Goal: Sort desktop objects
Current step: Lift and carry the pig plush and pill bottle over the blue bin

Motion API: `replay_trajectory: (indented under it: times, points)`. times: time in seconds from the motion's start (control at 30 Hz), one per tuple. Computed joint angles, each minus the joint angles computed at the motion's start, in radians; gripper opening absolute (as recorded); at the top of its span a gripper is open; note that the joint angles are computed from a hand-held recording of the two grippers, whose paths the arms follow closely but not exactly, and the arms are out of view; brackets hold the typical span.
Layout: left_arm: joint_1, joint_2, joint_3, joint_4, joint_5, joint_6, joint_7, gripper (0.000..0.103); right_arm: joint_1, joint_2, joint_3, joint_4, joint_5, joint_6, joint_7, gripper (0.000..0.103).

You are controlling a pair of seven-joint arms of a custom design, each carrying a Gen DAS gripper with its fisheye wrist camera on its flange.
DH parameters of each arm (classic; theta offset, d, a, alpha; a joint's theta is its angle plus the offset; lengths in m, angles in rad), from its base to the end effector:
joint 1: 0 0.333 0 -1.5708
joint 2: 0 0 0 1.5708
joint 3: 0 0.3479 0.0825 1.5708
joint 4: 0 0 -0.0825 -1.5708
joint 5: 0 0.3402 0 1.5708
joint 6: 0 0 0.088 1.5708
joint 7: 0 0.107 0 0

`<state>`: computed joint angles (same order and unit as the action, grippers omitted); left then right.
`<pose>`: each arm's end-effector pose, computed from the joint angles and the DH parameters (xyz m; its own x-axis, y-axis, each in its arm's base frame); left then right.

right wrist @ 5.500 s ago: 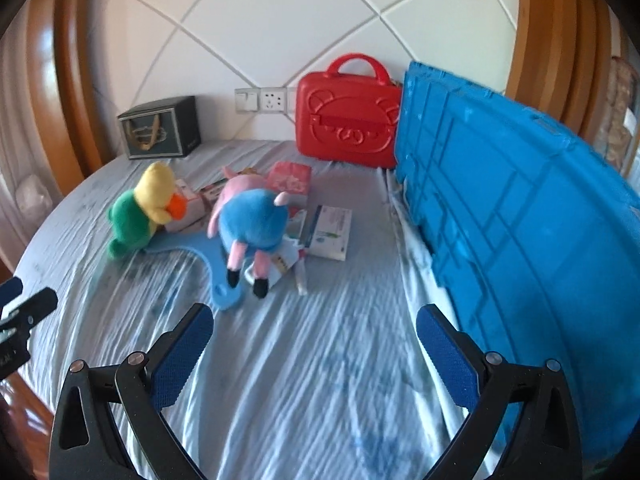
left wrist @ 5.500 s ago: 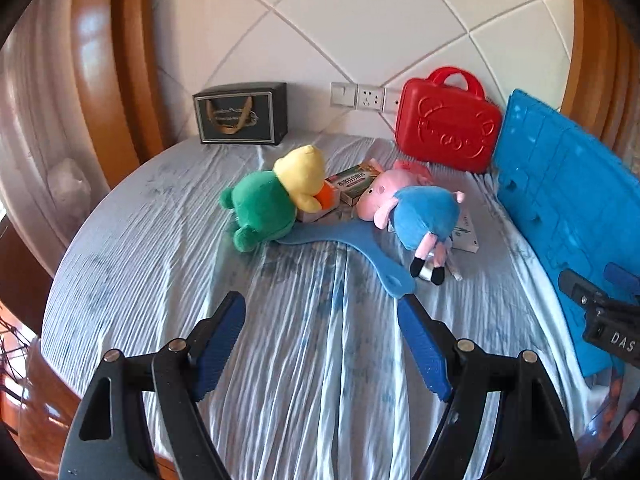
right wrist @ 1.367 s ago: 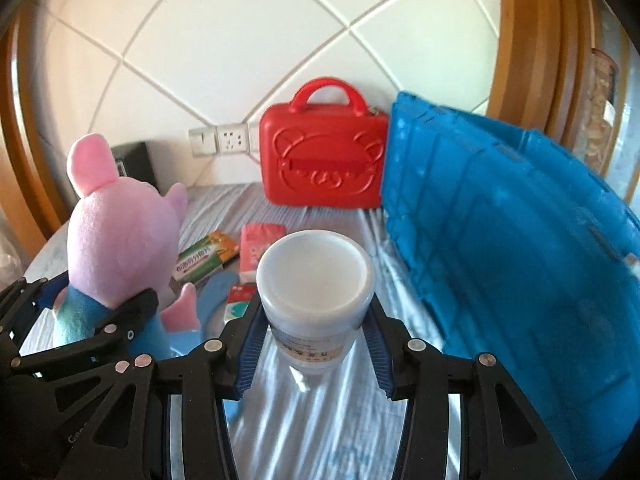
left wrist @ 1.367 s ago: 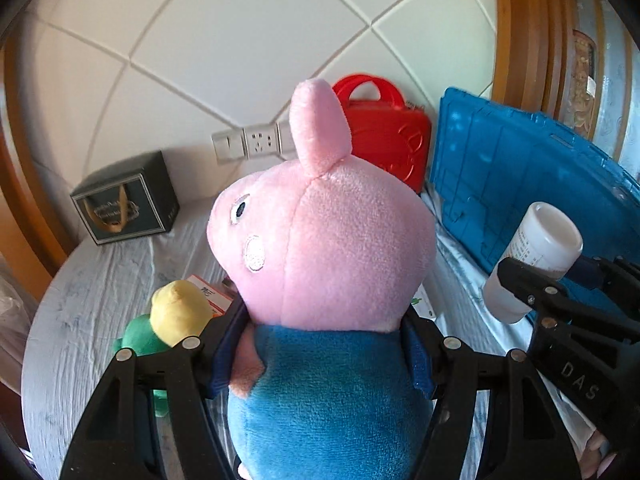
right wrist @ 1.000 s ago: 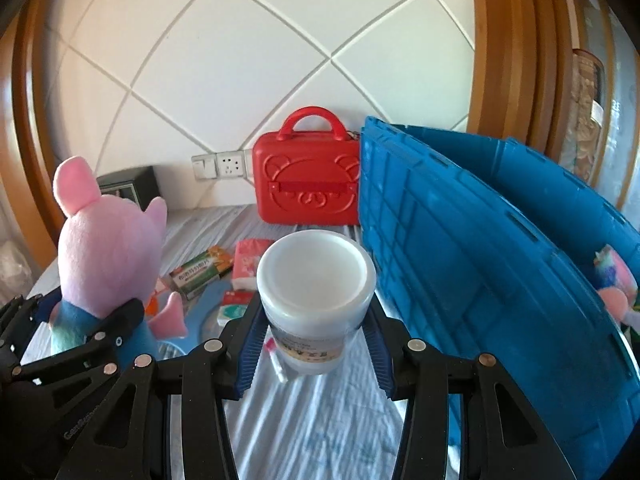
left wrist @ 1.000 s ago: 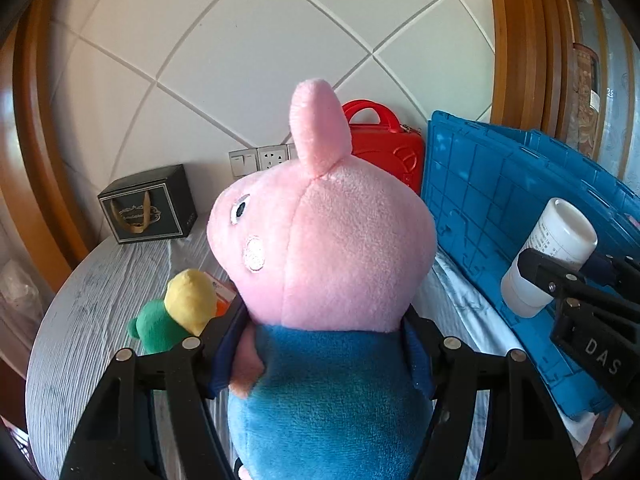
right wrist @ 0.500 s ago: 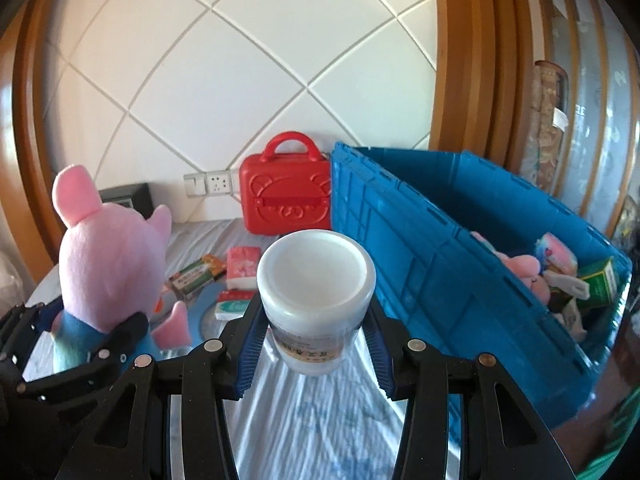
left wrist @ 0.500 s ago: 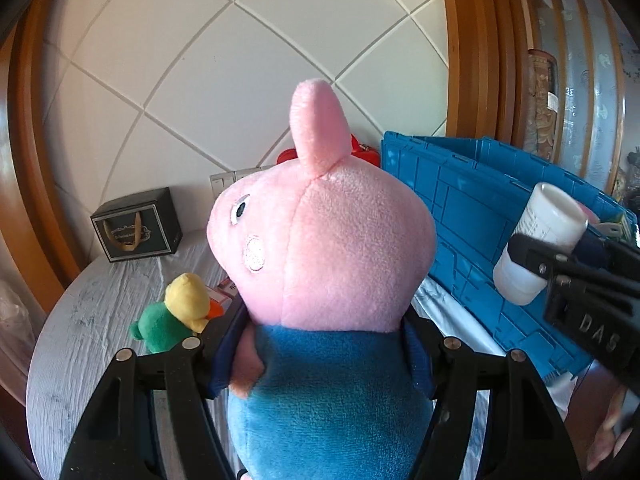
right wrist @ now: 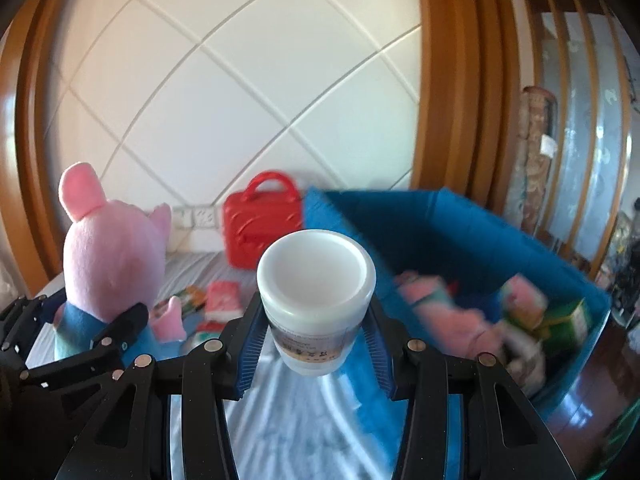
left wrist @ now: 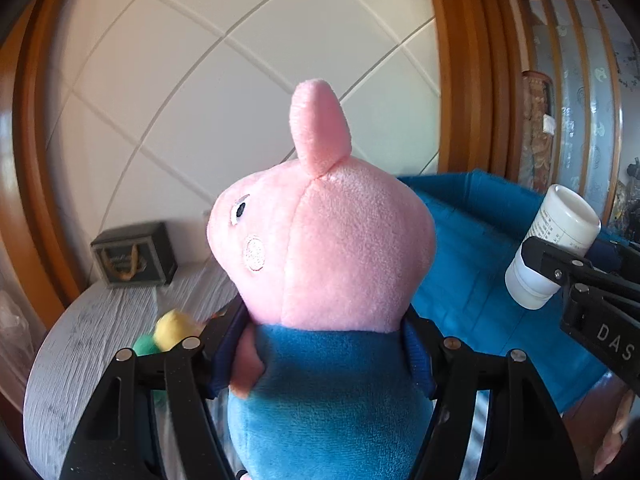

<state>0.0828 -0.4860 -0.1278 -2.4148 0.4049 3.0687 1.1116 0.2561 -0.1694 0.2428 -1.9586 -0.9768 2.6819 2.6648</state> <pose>0.3891 -0.0630 0.6626 0.0187 -0.9996 -0.0211 -0.4132 0.0115 -0.9106 0.4295 0.2778 0.6807 0.0842 -0.9946 0.0607 -0.4200 -0.0907 -0.9030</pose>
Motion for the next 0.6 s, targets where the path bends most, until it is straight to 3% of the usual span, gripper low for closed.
replay_trajectory:
  times: [0.13,0.2,0.33,0.4,0.47,0.6]
  points:
    - [0.205,0.062,-0.265,0.155,0.107,0.002,-0.209,0.068,-0.067,-0.030,-0.070,-0.005,-0.012,0.077,-0.065,0.046]
    - [0.233,0.094,-0.331,0.228,0.127,-0.009,-0.253,0.068,-0.117,-0.039,-0.093,-0.003,-0.012,0.119,-0.097,0.046]
    - [0.386,0.175,-0.567,0.428,0.273,-0.072,-0.448,0.068,-0.199,-0.034,-0.134,0.007,0.022,0.182,-0.201,0.046]
    - [0.416,0.212,-0.635,0.494,0.337,-0.108,-0.511,0.068,-0.242,-0.030,-0.150,0.010,0.031,0.212,-0.243,0.046]
    - [0.455,0.273,-0.739,0.587,0.435,-0.181,-0.589,0.068,-0.283,-0.022,-0.163,0.011,0.043,0.243,-0.280,0.046]
    - [0.389,0.420,-0.806,0.703,0.498,-0.294,-0.570,0.068,-0.318,0.007,-0.201,0.003,0.167,0.310,-0.407,0.046]
